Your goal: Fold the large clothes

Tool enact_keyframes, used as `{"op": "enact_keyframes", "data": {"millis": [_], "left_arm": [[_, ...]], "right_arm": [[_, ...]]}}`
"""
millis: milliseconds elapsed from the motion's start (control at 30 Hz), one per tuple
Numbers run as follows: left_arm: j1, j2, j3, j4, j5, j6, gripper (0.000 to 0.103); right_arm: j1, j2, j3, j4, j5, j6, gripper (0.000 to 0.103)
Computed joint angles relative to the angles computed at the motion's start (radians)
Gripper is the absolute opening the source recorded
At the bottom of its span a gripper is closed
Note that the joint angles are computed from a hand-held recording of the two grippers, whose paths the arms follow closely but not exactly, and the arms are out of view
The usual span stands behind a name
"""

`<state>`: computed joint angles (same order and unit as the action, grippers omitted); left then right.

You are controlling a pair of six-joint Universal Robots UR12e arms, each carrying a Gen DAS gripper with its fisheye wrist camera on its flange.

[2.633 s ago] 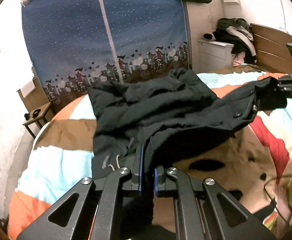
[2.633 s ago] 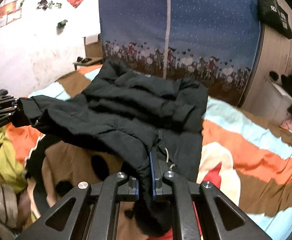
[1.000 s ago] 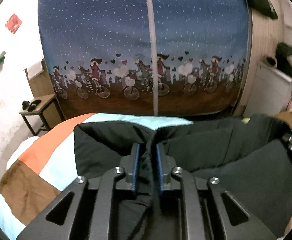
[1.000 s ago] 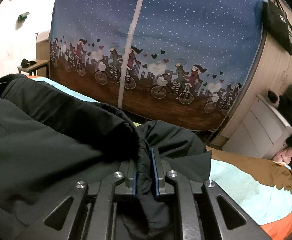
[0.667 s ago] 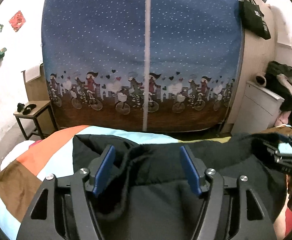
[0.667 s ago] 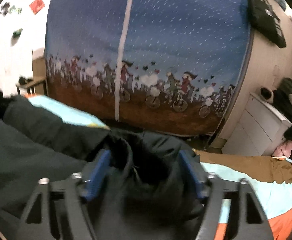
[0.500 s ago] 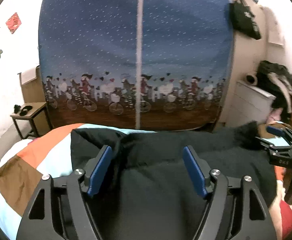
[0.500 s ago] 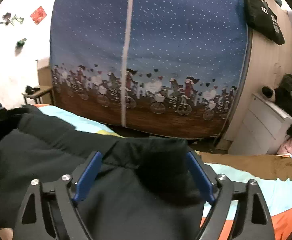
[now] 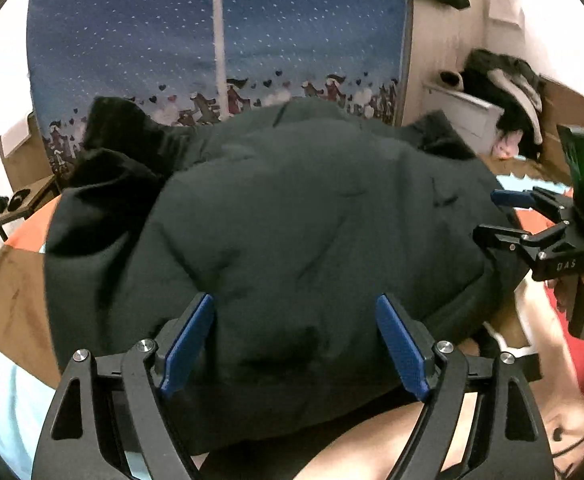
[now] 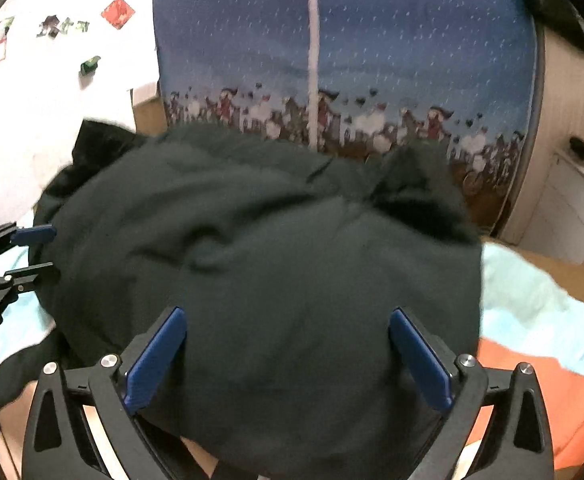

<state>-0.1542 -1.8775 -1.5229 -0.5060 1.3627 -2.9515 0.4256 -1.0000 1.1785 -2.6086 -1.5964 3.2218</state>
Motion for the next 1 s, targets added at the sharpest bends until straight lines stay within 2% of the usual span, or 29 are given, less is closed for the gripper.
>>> {"op": "enact_keyframes", "data": {"millis": [67, 133, 367, 600, 700, 867, 1000], "left_arm": [[-0.007, -0.017, 0.014, 0.010, 0.018, 0.000, 0.080], [-0.014, -0.041, 0.039, 0.026, 0.041, -0.026, 0.087], [-0.025, -0.125, 0.140, 0.056, 0.124, -0.127, 0.100], [-0.012, -0.181, 0.216, 0.079, 0.153, -0.148, 0.102], [-0.005, -0.205, 0.257, 0.055, 0.158, -0.151, 0.102], [0.013, -0.242, 0.322, 0.002, 0.117, -0.167, 0.102], [0.022, -0.273, 0.388, -0.100, 0.071, -0.149, 0.102]], "right_arm": [[0.002, 0.014, -0.009, -0.009, -0.004, -0.014, 0.103], [-0.001, 0.027, -0.020, -0.020, -0.002, -0.015, 0.103], [-0.012, 0.106, -0.125, -0.013, 0.021, -0.009, 0.103], [-0.023, 0.182, -0.264, 0.062, 0.012, -0.011, 0.103], [-0.028, 0.214, -0.325, 0.115, 0.009, -0.004, 0.103], [-0.035, 0.264, -0.419, 0.193, -0.002, 0.030, 0.103], [-0.050, 0.301, -0.493, 0.283, 0.033, 0.078, 0.103]]}}
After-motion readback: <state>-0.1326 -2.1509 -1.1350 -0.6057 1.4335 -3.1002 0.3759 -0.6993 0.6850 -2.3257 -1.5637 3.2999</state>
